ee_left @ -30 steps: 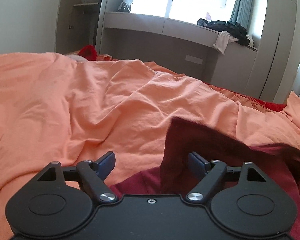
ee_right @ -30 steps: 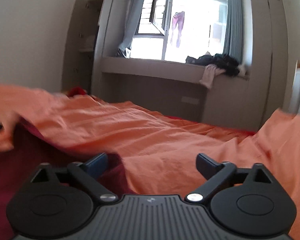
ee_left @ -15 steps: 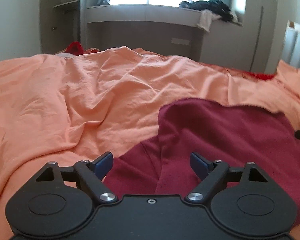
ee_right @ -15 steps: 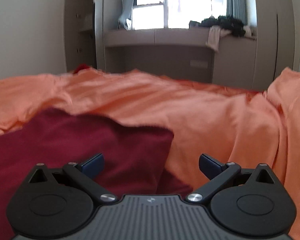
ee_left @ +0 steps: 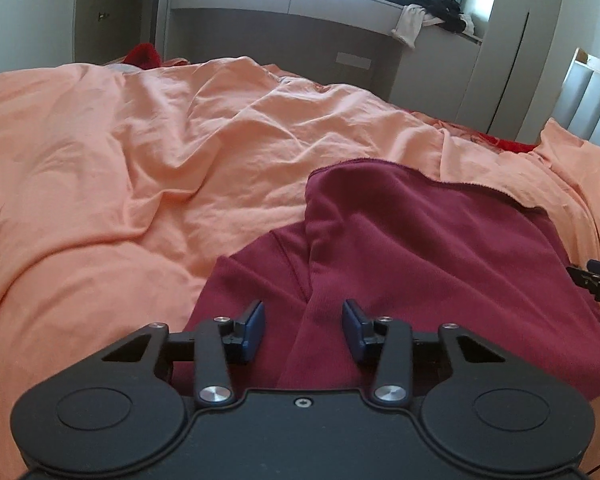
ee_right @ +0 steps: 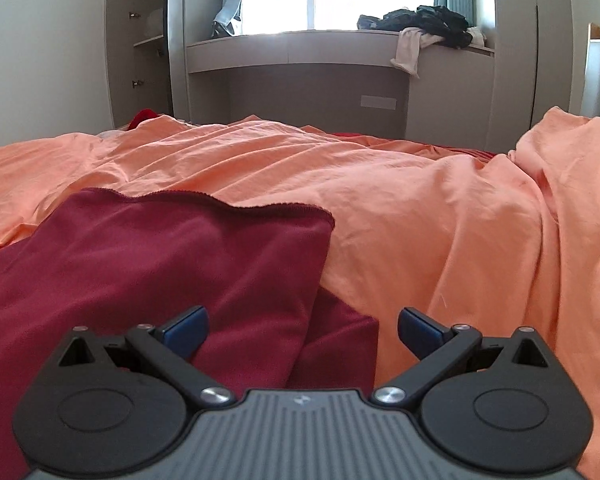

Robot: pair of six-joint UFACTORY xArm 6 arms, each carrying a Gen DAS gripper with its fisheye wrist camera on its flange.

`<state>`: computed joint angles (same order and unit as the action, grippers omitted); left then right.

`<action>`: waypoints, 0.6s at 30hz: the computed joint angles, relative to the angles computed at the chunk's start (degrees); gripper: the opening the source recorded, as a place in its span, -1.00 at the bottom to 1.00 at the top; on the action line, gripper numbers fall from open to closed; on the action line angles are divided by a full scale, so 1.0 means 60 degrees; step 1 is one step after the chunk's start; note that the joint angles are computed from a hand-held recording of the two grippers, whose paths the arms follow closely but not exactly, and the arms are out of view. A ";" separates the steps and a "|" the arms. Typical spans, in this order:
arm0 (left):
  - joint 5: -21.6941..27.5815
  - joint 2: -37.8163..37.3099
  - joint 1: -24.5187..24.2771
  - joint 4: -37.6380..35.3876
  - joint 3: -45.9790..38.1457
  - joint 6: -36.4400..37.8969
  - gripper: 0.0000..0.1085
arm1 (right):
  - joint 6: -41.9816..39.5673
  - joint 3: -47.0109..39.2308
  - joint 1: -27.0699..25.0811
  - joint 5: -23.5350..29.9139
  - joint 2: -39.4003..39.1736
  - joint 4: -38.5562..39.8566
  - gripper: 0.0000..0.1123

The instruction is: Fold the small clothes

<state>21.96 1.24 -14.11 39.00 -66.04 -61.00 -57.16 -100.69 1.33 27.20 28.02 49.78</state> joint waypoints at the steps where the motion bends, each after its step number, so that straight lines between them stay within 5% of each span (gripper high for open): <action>1: 0.0011 -0.0066 -0.0010 0.0018 0.0083 -0.0007 -0.17 | -0.0110 0.0209 -0.0008 -0.0034 -0.0153 0.0103 0.83; 5: -0.0104 -0.0313 -0.0006 0.0130 0.0408 -0.0131 -0.23 | -0.0647 0.1164 -0.0124 0.0004 -0.0882 0.0821 0.83; 8: -0.0417 -0.0445 -0.0007 0.0110 0.0644 -0.0179 -0.69 | -0.1198 0.1790 -0.0379 0.0583 -0.1391 0.1751 0.83; 10: -0.0184 -0.0529 -0.0123 0.0752 0.0636 -0.0698 -0.82 | -0.1499 0.2078 -0.0587 0.1054 -0.1639 0.2339 0.77; 15: 0.0429 -0.0771 -0.0505 0.2127 0.0665 -0.1641 -0.91 | -0.1638 0.2551 -0.1101 0.2111 -0.2027 0.3129 0.19; 18: 0.0532 -0.1038 -0.0613 0.2655 0.0892 -0.2328 -0.92 | -0.1519 0.2590 -0.1408 0.2786 -0.2081 0.3388 -0.35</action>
